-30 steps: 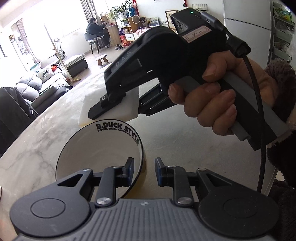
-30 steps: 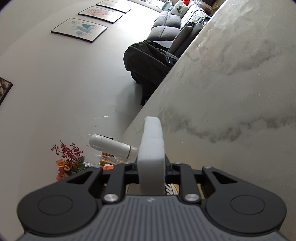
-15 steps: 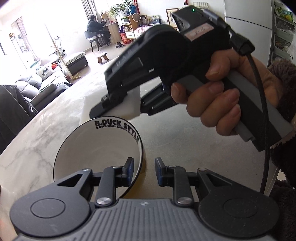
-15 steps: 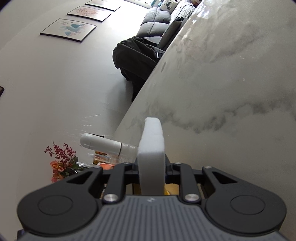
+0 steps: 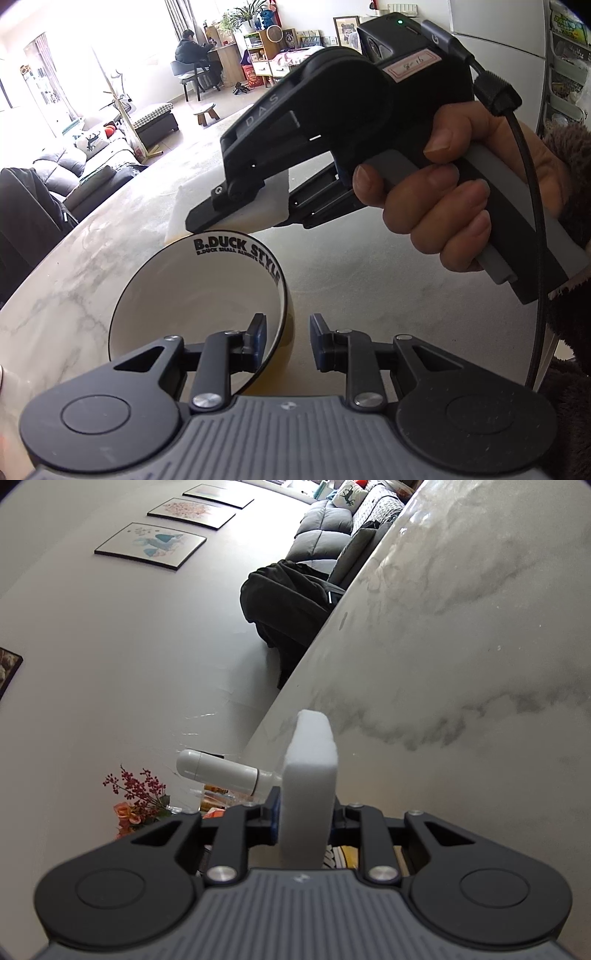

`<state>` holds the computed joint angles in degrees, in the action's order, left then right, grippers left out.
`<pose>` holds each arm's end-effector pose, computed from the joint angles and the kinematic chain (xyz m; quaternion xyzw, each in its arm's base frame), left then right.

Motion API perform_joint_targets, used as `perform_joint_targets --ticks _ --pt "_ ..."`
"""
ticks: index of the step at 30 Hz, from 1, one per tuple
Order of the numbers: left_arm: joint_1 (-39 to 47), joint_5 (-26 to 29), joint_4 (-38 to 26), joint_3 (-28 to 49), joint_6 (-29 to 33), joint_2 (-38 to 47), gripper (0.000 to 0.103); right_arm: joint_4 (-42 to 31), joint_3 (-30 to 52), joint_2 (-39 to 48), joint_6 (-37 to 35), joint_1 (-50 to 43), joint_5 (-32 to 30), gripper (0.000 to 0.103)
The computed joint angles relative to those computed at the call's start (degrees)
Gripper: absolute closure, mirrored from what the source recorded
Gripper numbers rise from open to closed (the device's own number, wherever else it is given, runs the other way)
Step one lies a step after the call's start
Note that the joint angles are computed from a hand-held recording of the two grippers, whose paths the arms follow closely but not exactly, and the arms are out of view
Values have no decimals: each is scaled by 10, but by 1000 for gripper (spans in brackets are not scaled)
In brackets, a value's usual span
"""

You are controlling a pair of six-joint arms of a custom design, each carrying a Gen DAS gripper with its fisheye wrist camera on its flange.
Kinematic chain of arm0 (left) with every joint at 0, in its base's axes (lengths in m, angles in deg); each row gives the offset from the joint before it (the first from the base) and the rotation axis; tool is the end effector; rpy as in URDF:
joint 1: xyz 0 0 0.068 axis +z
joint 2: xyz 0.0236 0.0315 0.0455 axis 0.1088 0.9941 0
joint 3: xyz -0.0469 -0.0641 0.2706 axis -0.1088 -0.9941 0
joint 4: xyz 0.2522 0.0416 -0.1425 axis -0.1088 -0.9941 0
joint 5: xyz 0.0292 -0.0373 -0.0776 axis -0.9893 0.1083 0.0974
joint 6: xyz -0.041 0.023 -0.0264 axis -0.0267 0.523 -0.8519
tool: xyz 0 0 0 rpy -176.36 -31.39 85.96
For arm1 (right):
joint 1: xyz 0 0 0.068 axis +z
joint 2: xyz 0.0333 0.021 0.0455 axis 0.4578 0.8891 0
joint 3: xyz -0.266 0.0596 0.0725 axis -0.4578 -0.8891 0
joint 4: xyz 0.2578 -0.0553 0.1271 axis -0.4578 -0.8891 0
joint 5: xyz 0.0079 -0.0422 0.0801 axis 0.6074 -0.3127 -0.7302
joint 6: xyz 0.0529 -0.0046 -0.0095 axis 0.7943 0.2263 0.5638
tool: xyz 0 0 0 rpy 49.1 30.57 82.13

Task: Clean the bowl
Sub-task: 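Hold the tilted bowl with the left gripper while the right gripper scrubs inside near the rim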

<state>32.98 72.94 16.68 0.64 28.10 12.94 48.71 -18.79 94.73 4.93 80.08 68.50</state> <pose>0.2340 0.0912 0.0939 0.6378 0.6825 -0.1312 0.3319 0.1518 0.1674 0.0480 0.3760 0.7154 0.4125 0.4203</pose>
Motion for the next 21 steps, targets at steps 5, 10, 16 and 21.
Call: perform_joint_targets --ticks 5,10,16,21 --pt "1 3 -7 14 2 17 77 -70 6 -30 13 3 6 79" --pt "0 -1 -13 33 0 37 77 -163 24 -73 14 2 5 80" --pt "1 1 -17 35 -1 37 77 -243 31 -140 -20 17 34 79" --pt "2 0 -12 31 -5 32 77 -235 29 -133 -21 24 41 79"
